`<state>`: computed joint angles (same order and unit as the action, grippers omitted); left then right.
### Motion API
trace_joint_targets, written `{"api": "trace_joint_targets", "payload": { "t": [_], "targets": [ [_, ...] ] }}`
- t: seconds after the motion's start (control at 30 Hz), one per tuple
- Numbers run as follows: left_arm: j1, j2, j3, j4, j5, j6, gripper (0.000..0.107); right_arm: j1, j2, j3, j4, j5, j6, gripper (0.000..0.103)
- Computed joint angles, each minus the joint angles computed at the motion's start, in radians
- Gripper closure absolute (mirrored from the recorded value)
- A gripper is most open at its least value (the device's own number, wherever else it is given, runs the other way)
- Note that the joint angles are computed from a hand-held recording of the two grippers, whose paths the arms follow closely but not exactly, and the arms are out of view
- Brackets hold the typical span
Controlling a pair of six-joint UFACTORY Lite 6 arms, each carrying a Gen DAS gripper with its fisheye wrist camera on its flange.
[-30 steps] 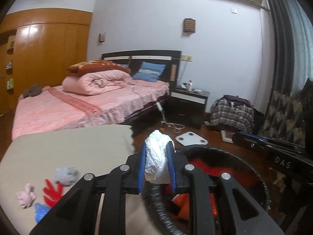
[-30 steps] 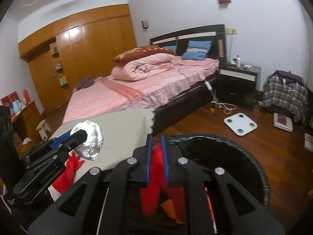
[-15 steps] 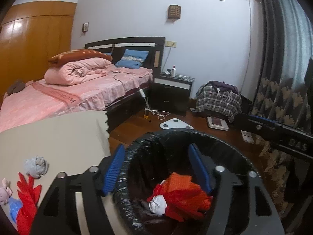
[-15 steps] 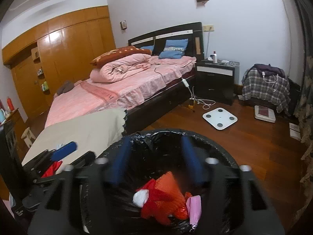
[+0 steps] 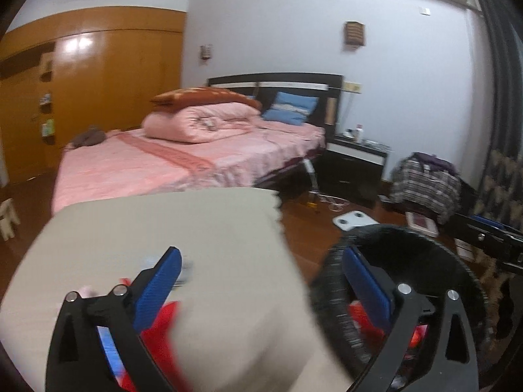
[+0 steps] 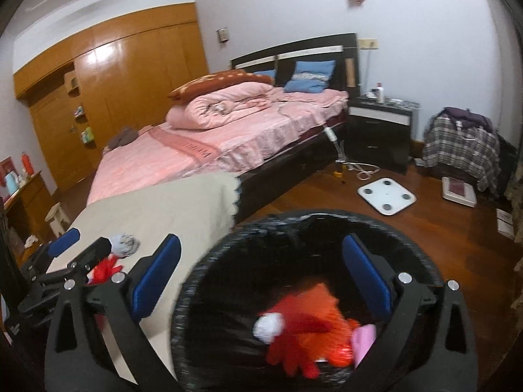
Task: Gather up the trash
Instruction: 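Return both tools to the remaining pile on the table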
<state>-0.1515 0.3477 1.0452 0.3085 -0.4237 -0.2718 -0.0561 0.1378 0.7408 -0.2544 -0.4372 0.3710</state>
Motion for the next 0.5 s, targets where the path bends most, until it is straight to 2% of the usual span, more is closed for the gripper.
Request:
{"api": "trace_joint_targets", "payload": {
  "t": [0.27, 0.5],
  "targets": [
    [0.216, -0.001, -0.024, 0.046, 0.0, 0.013, 0.01, 0.231, 0.165, 0.183, 0.178, 0.042, -0.125, 0.006],
    [0.343, 0.062, 0.01, 0.044, -0.013, 0.041, 0.01, 0.35, 0.299, 0.35, 0.281, 0.08, -0.211, 0.006]
  ]
}}
